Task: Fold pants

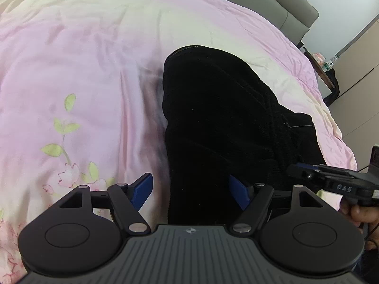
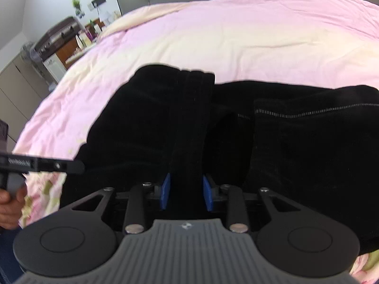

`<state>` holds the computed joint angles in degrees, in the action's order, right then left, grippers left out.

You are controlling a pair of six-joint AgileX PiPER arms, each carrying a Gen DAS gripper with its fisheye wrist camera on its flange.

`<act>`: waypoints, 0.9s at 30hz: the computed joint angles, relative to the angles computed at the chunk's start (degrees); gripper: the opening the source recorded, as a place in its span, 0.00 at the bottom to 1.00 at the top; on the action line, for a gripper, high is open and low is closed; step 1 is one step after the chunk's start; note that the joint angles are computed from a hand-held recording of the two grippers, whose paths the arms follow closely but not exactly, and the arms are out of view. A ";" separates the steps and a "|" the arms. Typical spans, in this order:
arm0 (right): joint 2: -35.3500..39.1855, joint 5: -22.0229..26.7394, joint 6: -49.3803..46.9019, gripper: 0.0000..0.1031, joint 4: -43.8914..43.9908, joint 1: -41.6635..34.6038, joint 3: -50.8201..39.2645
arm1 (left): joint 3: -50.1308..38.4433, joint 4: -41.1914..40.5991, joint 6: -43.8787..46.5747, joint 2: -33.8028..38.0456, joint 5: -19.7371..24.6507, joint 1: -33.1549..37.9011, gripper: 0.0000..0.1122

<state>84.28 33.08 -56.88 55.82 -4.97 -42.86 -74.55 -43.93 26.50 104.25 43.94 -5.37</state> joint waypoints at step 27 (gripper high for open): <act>3.94 16.61 -6.44 0.40 10.01 -46.20 -3.15 | 2.61 7.64 -6.03 -6.07 -8.50 -2.73 0.73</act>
<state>88.22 49.69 -63.32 65.84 -51.17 -46.01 -71.94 -36.29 20.47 98.18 35.44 -8.10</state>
